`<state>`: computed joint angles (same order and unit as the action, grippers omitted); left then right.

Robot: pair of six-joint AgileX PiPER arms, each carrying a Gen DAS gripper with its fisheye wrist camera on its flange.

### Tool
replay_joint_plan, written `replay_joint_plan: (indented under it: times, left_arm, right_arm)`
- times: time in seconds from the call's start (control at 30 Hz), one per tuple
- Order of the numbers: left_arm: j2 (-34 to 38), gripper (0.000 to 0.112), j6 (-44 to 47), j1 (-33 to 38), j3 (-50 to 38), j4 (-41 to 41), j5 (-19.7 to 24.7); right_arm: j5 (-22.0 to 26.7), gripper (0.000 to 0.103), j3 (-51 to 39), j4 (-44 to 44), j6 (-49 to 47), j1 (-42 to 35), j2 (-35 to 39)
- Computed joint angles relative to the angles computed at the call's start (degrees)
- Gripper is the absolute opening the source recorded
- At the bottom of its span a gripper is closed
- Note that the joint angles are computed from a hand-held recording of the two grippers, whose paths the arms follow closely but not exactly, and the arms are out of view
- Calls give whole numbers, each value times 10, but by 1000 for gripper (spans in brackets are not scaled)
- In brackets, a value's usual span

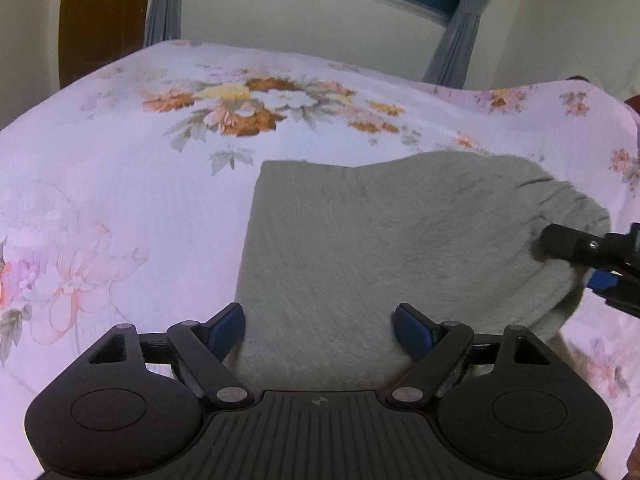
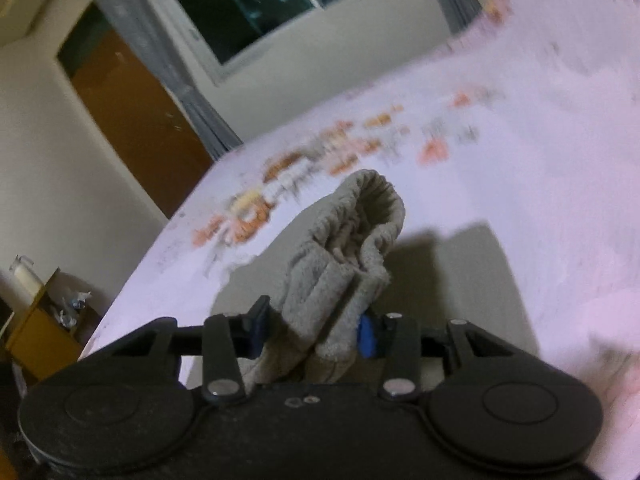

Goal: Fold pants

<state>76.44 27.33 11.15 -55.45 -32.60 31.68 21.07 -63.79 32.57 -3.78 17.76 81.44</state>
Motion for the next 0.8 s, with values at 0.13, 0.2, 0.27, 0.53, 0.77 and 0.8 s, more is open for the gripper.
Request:
replay_joint_plan:
  times: [0.13,0.2,0.27,0.53,0.77,0.8]
  left_arm:
    - [0,82,5,-9,-5,-6,1]
    - [2,82,1,-19,-4,-2,0]
    - [5,82,-22,-41,1,29,-11]
    - [33,88,-65,-51,-10,51,13]
    - [-2,88,-65,-65,-8,74,-8]
    - [-5,88,-60,-64,-12,69,-8]
  right_arm:
    - [-5,43,20,-57,33,-13,-28]
    - [-14,43,48,-59,48,-28,-38]
    - [-14,43,67,-87,76,-37,-35]
    - [35,48,71,-8,13,-86,11]
    - [5,66,66,-136,123,-71,-50]
    - [-7,66,63,-159,136,-62,-56]
